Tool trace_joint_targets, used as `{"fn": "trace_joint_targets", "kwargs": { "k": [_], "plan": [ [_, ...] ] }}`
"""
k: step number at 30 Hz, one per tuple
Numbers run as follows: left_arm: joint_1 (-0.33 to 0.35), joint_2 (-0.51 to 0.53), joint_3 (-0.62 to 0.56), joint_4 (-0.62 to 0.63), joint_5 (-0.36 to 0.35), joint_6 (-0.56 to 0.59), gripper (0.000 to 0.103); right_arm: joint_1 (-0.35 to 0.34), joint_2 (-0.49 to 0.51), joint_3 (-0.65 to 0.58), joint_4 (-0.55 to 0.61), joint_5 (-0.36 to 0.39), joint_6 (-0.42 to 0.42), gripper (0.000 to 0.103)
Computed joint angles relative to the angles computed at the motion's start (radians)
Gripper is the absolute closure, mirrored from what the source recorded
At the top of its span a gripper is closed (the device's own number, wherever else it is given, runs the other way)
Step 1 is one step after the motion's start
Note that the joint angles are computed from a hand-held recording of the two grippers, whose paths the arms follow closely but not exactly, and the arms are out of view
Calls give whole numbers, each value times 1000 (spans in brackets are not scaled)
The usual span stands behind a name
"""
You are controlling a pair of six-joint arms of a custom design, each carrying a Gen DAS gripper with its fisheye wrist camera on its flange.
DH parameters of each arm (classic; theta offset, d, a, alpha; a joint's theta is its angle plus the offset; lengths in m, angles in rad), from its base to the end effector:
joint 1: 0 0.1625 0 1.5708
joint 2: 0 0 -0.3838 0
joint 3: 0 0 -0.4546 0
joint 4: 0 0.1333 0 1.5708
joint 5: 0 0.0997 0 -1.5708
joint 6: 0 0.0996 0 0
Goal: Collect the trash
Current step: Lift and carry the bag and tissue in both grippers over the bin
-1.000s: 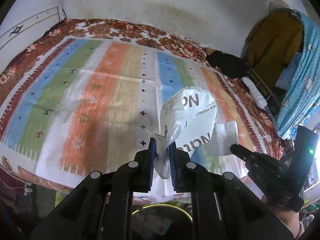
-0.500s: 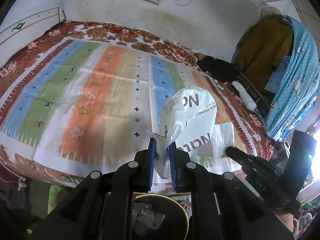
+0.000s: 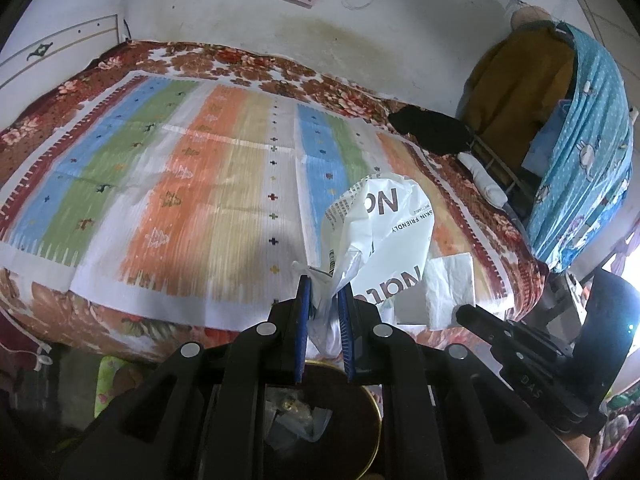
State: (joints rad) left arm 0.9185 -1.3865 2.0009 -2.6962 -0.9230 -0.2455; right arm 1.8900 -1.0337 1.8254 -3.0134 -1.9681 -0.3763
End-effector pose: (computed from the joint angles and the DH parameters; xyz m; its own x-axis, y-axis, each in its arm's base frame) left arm -0.1908 -0.5685 0.2572 -0.9171 0.0736 -0.3917 0.3160 0.7330 -0.6023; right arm 0.2942 -0.5881 0.1561 -0.7910 -0.3397 0.5089 -0.5810 0.6780 -0.4504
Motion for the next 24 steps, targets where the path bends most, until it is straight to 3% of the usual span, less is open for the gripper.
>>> {"fn": "trace_joint_targets", "kwargs": {
  "k": [11, 24],
  "plan": [
    [-23, -55, 110, 34, 19, -53, 90, -7, -61, 118, -23, 36, 28, 101],
    [-44, -95, 186, 136, 86, -145, 89, 1, -90, 222, -56, 5, 38, 101]
  ]
}}
